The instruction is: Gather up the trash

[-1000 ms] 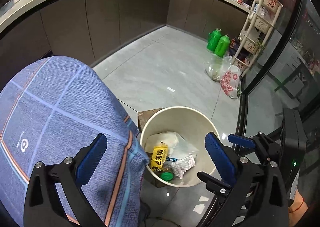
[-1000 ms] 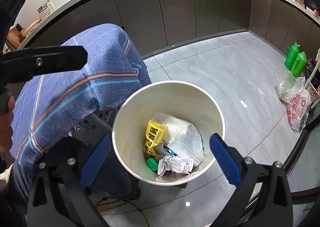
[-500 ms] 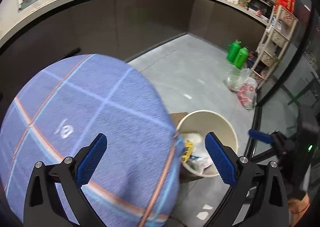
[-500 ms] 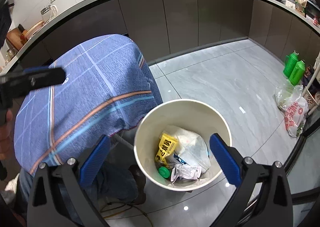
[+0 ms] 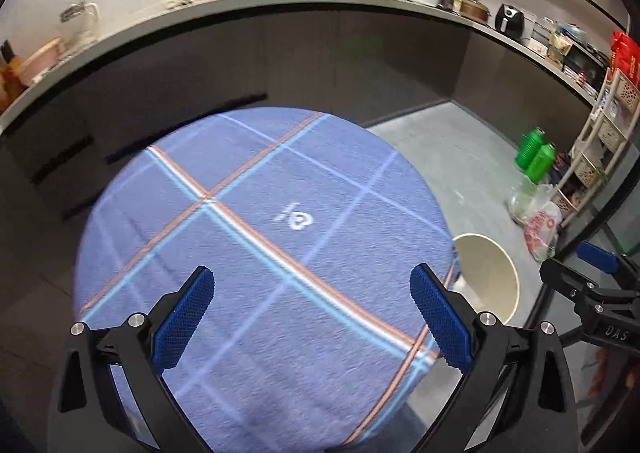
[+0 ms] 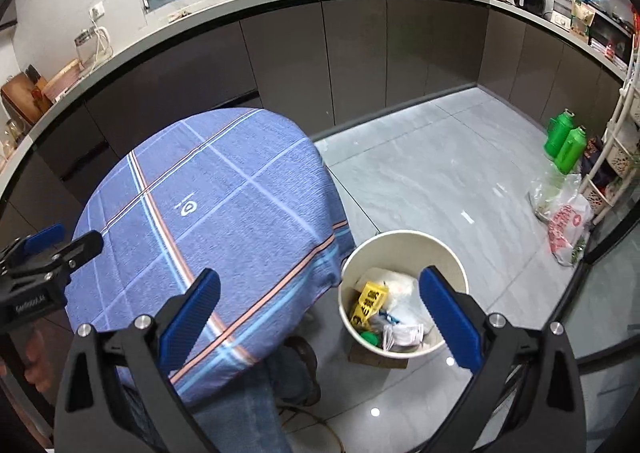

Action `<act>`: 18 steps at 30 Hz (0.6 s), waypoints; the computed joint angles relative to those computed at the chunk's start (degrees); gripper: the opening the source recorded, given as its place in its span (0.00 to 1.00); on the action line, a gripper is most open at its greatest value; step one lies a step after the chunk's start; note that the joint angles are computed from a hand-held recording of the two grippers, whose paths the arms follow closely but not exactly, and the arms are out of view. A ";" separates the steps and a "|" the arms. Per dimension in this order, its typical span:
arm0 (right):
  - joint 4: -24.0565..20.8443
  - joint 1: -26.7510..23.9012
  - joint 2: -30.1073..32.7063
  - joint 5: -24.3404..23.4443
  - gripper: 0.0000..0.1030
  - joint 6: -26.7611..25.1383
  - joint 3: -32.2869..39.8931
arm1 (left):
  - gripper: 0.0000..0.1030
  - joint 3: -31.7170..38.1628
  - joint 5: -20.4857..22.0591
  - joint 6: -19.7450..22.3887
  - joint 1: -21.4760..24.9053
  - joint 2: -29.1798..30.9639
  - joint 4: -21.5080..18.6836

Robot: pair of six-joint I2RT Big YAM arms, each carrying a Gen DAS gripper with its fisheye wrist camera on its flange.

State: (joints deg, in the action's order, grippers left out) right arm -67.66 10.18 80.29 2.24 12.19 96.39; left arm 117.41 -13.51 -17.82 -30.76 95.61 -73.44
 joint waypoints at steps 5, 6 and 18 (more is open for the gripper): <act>-0.19 5.68 -0.88 4.82 0.97 0.60 0.51 | 0.92 -4.35 0.50 0.18 1.35 -4.75 0.52; -0.58 6.87 -0.87 6.25 0.97 0.41 0.73 | 0.92 -5.22 0.31 0.09 1.55 -5.64 0.57; -4.00 12.02 -1.24 10.40 0.97 1.69 1.59 | 0.92 -9.42 0.65 -0.64 2.15 -10.30 0.26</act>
State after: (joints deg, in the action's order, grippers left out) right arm -71.67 22.20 79.05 12.64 13.88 97.98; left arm 107.99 -12.86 -18.47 -28.62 85.31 -73.17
